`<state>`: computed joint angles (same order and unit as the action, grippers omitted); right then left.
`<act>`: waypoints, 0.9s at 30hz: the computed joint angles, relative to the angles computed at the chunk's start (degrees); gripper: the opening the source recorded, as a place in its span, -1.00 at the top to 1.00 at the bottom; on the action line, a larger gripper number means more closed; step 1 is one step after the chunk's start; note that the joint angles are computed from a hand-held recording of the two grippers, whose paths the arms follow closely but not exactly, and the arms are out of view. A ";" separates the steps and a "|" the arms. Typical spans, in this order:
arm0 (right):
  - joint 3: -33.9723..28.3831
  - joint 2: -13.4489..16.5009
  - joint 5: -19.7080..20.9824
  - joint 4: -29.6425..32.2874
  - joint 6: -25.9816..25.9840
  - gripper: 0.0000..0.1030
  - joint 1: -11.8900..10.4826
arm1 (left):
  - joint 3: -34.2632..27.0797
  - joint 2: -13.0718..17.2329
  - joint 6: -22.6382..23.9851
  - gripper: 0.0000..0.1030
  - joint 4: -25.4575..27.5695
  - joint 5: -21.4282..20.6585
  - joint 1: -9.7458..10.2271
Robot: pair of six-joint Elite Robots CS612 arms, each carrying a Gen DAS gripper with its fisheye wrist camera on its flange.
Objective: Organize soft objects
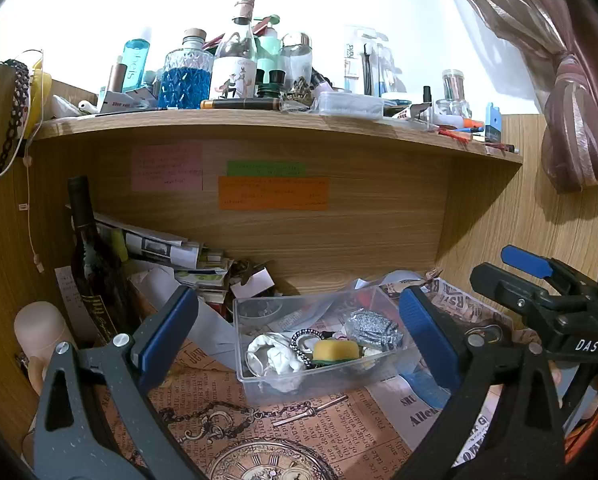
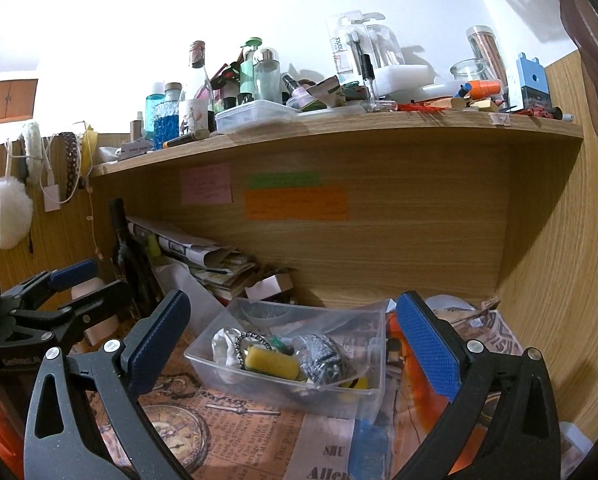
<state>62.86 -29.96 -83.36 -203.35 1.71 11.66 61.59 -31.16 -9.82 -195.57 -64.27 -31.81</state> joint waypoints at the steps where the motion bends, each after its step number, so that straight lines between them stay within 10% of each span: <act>1: 0.08 -0.05 0.08 -0.07 0.02 -1.00 0.00 | 0.00 0.01 0.02 -0.98 -0.05 -0.08 0.02; 27: 0.49 -0.28 -0.45 -0.83 0.20 -1.00 0.25 | 0.03 0.01 -0.01 -1.00 -0.02 0.17 -0.09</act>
<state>63.35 -30.24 -83.81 -204.18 1.91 11.90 61.62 -31.15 -9.83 -195.59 -64.10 -31.89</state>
